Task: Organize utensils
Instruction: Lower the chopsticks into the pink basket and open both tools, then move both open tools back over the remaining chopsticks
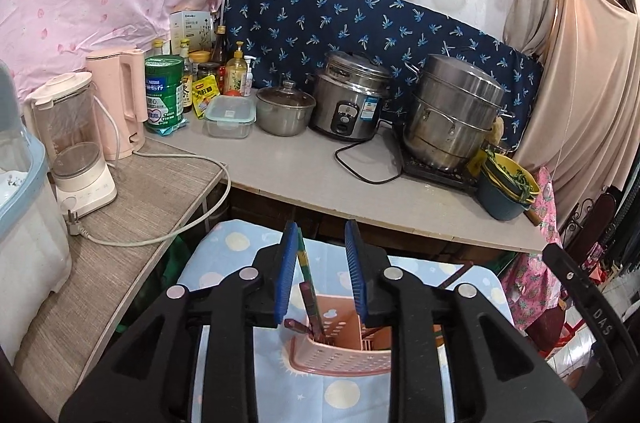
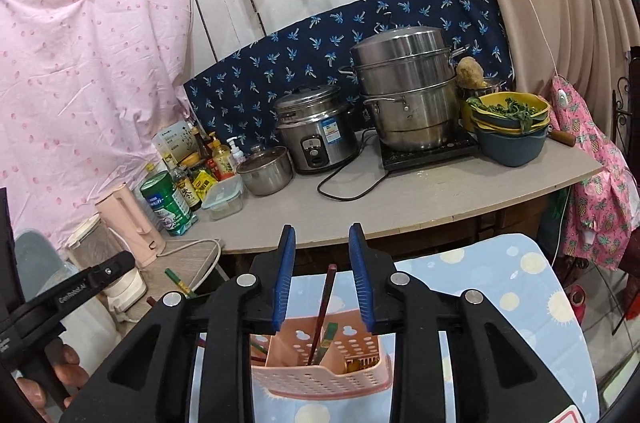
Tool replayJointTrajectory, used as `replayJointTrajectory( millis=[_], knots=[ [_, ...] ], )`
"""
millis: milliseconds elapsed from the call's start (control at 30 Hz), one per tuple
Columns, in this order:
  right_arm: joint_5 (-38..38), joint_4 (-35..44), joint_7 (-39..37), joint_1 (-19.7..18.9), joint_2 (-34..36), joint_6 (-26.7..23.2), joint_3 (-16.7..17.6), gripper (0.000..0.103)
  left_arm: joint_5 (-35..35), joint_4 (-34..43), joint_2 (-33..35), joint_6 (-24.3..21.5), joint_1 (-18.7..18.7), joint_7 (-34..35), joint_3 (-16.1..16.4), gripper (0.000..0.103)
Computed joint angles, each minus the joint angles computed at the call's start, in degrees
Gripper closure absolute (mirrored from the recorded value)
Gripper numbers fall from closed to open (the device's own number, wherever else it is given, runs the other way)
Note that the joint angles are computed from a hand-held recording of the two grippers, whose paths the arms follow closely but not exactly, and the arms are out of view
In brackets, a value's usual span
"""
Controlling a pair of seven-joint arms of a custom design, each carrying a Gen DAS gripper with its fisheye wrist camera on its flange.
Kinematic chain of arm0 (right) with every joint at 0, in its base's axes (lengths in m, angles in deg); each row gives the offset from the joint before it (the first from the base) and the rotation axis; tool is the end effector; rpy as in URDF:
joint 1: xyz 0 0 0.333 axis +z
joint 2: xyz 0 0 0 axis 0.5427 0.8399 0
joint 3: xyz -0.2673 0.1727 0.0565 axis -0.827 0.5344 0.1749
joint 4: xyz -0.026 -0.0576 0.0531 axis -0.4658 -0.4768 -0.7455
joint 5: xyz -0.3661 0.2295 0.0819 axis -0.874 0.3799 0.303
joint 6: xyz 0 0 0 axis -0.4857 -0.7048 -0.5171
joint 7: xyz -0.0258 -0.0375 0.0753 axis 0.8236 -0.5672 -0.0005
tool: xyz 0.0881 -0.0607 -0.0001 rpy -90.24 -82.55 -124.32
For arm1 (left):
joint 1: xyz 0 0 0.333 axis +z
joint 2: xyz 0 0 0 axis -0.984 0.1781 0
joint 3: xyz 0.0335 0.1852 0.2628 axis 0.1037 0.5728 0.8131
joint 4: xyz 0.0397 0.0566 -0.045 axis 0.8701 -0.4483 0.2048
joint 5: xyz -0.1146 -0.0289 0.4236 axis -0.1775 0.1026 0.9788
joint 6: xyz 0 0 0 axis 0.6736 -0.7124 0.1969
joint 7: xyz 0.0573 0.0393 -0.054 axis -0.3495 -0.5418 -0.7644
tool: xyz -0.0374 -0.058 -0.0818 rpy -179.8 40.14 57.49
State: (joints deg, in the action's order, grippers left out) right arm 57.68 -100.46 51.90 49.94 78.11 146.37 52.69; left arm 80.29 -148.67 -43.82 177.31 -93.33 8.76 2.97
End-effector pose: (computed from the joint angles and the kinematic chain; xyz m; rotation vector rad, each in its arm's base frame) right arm 0.6080 0.1642 0.5553 -1.5802 1.2192 -0.4123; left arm 0.5182 -0.3103 0.5654 -1.9614 1.0873 -0.8870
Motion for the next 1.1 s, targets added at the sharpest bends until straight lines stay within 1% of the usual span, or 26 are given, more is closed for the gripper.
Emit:
replayJointTrajectory(
  millis=[100, 167, 233, 333, 433, 600, 800, 833, 933, 1100],
  knots=[
    [1.39, -2.11, -1.44, 0.02, -2.16, -1.0, -0.39, 0.075, -0.35, -0.68, -0.72, -0.95, -0.48, 0.19, -0.53, 0.078],
    [2.09, -3.72, -2.6, 0.27, -3.66, -1.25, -0.73, 0.074, -0.34, -1.2, -1.26, -1.76, -0.83, 0.34, -0.98, 0.07],
    [2.79, -5.62, -3.9, 0.67, -5.27, -1.23, -1.1, 0.074, -0.37, -1.78, -1.8, -2.69, -1.22, 0.45, -1.48, 0.067],
    [4.96, -9.1, -6.76, 1.5, -8.2, -1.73, -1.93, 0.071, -1.21, -3.11, -2.8, -3.73, -1.94, 1.15, -2.11, 0.067],
    [5.81, -12.82, -8.98, 2.23, -11.2, -2.09, -2.61, 0.07, -2.44, -5.04, -4.02, -3.53, -2.49, 1.05, -2.53, 0.067],
    [6.85, -19.56, -12.46, 3.85, -16.52, -1.34, -3.43, 0.07, -4.59, -7.69, -5.46, -4.76, -3.49, 1.63, -3.71, 0.067],
    [4.19, -29.02, -12.55, 5.82, -23.14, -0.06, -3.96, 0.07, -7.73, -10.84, -6.24, -6.59, -5.38, 1.69, -5.08, 0.067],
    [3.46, -30.43, -12.07, 6.16, -24.07, 0.08, -4.11, 0.07, -8.27, -11.73, -6.48, -6.34, -5.77, 1.22, -5.24, 0.067],
    [0.29, -34.97, -9.66, 6.93, -27.04, 0.21, -4.61, 0.07, -10.05, -14.03, -6.95, -5.89, -6.87, 0.43, -5.68, 0.067],
    [-7.42, -42.67, -3.7, 7.45, -32.04, -0.02, -5.15, 0.07, -12.54, -17.29, -7.44, -5.39, -8.78, -0.7, -6.5, 0.067]
  ],
)
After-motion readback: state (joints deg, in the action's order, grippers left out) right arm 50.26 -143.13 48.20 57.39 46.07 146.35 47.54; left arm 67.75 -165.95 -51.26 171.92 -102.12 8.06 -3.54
